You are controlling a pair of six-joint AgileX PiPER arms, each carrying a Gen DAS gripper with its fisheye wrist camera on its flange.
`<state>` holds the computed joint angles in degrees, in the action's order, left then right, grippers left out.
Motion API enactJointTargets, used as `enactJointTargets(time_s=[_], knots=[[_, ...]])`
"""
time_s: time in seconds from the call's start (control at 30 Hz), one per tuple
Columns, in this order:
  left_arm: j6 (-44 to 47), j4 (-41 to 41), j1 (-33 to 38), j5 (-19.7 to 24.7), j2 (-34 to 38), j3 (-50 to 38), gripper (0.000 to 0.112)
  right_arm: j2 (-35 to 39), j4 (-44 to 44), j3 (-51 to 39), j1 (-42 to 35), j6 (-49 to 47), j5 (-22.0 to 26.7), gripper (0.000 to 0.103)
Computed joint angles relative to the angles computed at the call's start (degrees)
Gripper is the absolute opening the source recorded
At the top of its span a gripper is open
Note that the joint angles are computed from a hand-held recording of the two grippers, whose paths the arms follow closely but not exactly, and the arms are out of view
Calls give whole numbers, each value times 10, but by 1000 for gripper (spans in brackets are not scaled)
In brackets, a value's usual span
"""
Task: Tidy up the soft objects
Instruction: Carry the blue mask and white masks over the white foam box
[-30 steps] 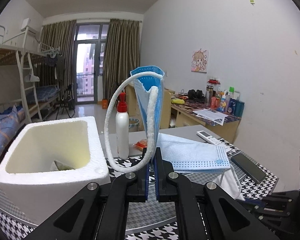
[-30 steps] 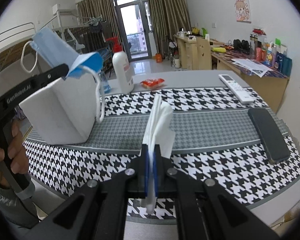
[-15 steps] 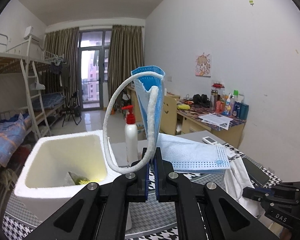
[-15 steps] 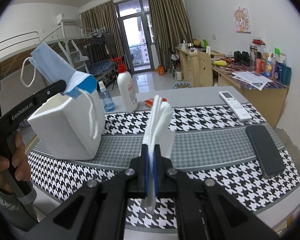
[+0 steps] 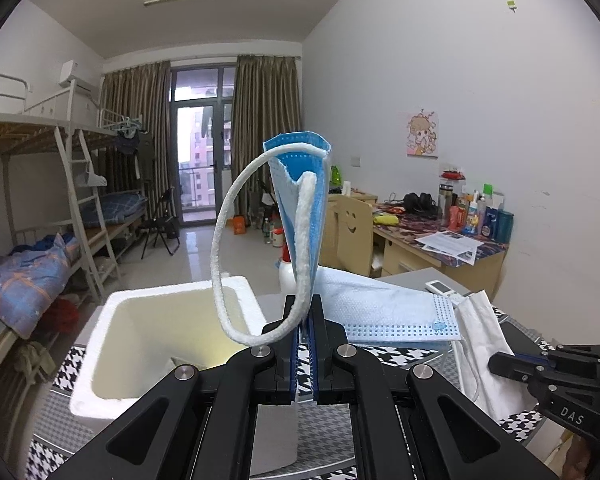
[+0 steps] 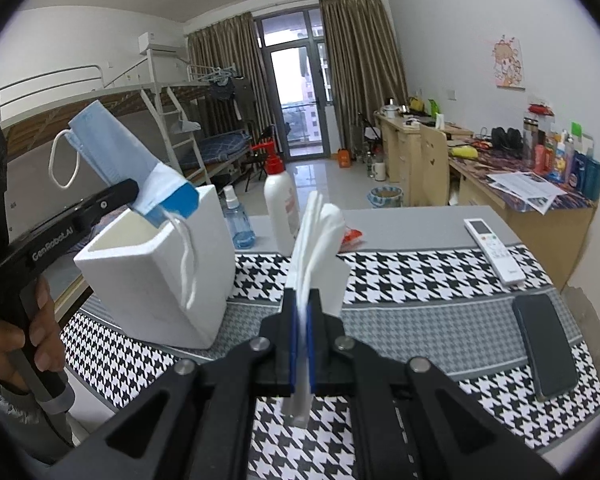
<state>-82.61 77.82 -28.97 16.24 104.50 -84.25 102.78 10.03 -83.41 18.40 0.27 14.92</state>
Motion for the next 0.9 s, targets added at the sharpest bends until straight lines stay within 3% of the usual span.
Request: enactJointTargets(time_s=[0.43,0.73,0.9], knots=[[36,-25,14,30,-15,-4,4,41,77,-78,8,-91,22,6],[-15,20,27,40,-22,2,4,67,102,-135,18,-126,42,6],[19,-11,34,52,-12,-12,4,83,115,-162,23,-141,52,6]])
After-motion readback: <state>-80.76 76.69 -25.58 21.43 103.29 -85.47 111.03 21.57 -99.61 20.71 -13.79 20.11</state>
